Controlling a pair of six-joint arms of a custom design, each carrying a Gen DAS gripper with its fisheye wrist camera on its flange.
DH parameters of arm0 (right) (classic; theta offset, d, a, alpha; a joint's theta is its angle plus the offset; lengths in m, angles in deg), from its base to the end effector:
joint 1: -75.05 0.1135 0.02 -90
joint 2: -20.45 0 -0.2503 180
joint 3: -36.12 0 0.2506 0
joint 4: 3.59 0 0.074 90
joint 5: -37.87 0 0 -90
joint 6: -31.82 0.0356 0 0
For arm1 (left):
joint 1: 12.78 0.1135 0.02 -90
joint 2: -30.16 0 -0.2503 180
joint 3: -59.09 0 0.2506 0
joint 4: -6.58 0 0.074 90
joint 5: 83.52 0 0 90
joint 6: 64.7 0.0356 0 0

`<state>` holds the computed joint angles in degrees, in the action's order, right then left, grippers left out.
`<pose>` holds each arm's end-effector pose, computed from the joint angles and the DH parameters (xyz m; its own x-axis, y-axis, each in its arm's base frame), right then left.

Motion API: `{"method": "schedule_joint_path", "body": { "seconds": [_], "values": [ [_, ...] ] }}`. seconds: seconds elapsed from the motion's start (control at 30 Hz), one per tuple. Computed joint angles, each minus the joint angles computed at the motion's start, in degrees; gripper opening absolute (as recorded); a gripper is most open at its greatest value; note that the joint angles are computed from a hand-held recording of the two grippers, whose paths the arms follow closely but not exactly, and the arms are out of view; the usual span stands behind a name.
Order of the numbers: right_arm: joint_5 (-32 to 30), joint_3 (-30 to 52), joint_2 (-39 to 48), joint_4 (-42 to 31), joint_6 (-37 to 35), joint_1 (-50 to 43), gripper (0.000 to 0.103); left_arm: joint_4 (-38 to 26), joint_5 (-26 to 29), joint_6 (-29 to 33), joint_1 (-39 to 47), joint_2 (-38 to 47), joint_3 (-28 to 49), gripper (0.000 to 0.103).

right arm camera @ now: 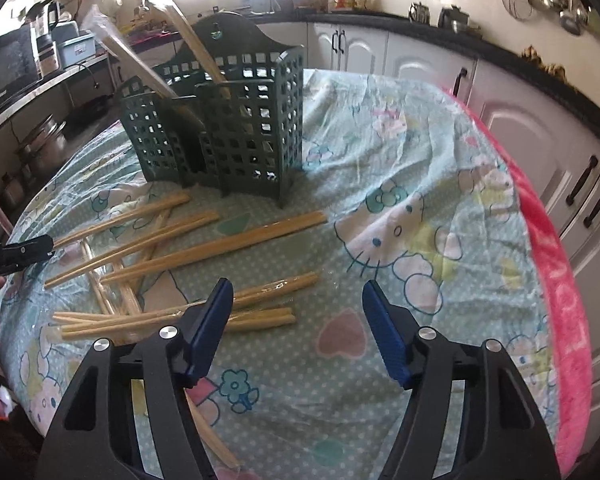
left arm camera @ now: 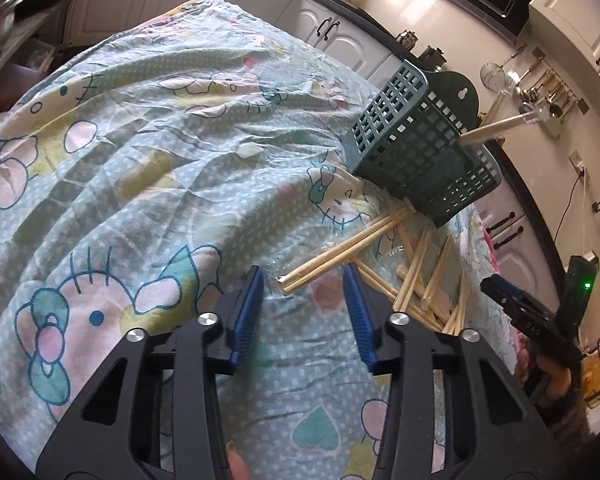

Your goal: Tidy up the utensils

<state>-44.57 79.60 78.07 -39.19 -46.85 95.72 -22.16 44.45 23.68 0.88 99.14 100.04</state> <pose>0.1884 0.0661 0.1803 -0.7532 -0.0760 -0.6534 -0.1248 0.9918 0.0285 0.2067 0.0277 0.1440 -0.8165 -0.2214 -0.5332 0.1184 0.8397 -0.5299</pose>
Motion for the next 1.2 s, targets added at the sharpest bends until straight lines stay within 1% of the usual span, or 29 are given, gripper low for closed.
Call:
{"method": "schedule_joint_path", "body": {
  "seconds": [0.17,0.23,0.27,0.37,0.4,0.5,0.57,0.63,0.67,0.7,0.73,0.87,0.97,1.1,1.2],
  "values": [
    [-5.1,0.9,4.5,2.2,0.8,-4.4,0.057,0.1,1.0,0.4,0.9,0.9,0.2,0.024],
    [-5.6,1.4,6.1,2.9,0.7,-5.2,0.051,0.1,1.1,0.4,0.9,1.0,0.2,0.021],
    [-6.1,1.6,6.7,3.1,0.6,-5.7,0.050,0.1,1.2,0.5,0.9,1.1,0.2,0.020],
    [-7.7,2.2,9.0,4.0,0.4,-7.0,0.043,0.1,1.4,0.6,0.9,1.2,0.3,0.016],
    [-8.3,2.2,9.4,4.5,0.2,-7.3,0.039,0.1,1.6,0.7,0.9,1.3,0.3,0.014],
    [-9.5,1.9,10.3,5.8,0.7,-8.0,0.035,0.4,1.5,0.8,0.9,1.4,0.2,0.012],
    [-9.7,2.0,10.8,6.1,1.3,-8.1,0.029,0.4,1.8,0.9,1.0,1.6,0.2,0.010],
    [-9.6,1.9,10.9,6.4,1.5,-7.6,0.016,0.5,1.9,0.9,1.1,1.6,0.1,0.009],
    [-8.9,1.8,10.7,6.5,1.5,-7.1,0.015,0.5,2.3,1.0,1.3,1.5,0.1,0.009],
    [-8.7,1.6,10.5,6.8,1.3,-6.6,0.006,0.3,2.6,1.2,1.5,1.4,0.2,0.008],
    [-8.3,1.7,10.5,6.9,1.3,-6.1,0.001,0.0,2.8,1.4,1.6,1.2,0.3,0.008],
    [-8.7,1.3,9.1,7.2,2.0,-5.3,0.001,-1.2,4.2,1.9,2.4,-0.1,0.7,0.006],
    [-7.6,1.1,7.7,7.0,1.7,-4.4,0.001,-2.4,5.0,2.3,2.9,-0.6,1.2,0.006],
    [-8.6,0.8,5.8,5.8,0.9,-6.2,0.001,-3.6,5.7,3.0,3.7,-1.9,1.6,0.005],
    [-9.4,1.1,6.0,4.6,0.0,-8.2,0.001,-4.6,6.2,3.4,4.3,-3.4,1.9,0.005]
  ]
}}
